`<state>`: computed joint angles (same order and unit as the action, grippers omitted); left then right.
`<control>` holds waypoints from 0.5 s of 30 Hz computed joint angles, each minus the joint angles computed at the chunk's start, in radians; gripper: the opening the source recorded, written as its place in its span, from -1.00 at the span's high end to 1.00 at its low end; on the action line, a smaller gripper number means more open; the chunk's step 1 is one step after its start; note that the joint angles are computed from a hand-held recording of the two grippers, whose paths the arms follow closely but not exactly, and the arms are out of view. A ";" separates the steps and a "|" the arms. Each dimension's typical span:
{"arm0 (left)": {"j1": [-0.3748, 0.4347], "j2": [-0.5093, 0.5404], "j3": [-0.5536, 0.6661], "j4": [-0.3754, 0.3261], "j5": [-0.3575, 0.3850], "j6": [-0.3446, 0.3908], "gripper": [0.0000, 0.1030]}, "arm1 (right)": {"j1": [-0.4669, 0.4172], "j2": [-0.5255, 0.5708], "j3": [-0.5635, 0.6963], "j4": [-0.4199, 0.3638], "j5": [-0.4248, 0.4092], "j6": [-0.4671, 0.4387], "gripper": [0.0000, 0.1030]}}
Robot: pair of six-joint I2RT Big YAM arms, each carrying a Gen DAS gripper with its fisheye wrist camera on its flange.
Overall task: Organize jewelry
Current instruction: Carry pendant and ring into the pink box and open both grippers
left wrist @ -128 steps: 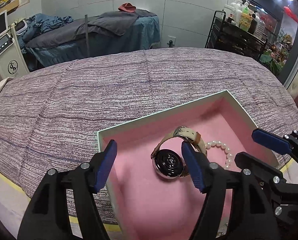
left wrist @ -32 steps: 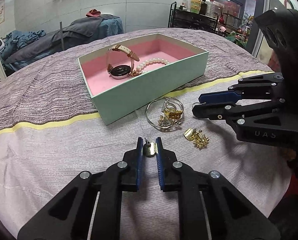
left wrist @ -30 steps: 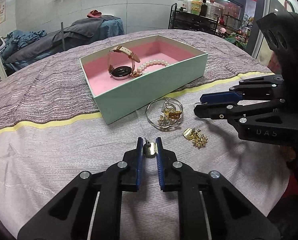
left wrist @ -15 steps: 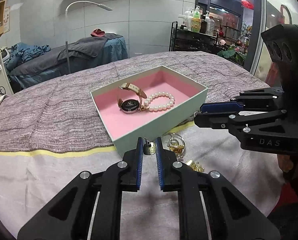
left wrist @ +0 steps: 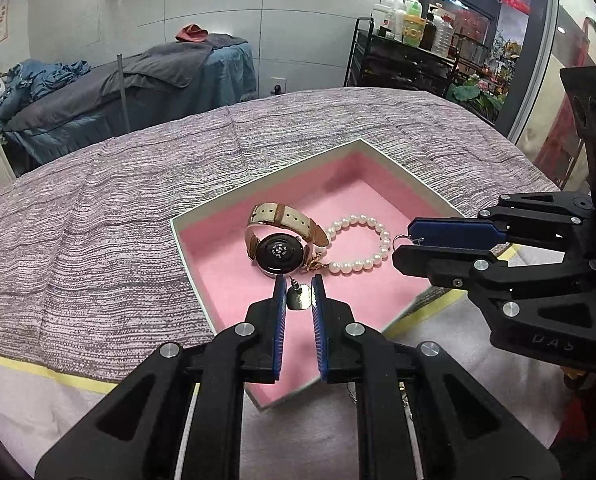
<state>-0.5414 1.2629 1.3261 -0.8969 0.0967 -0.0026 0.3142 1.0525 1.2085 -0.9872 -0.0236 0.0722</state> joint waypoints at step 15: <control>-0.022 0.139 0.093 -0.069 -0.041 0.035 0.75 | -0.025 0.140 0.059 -0.053 0.045 -0.040 0.61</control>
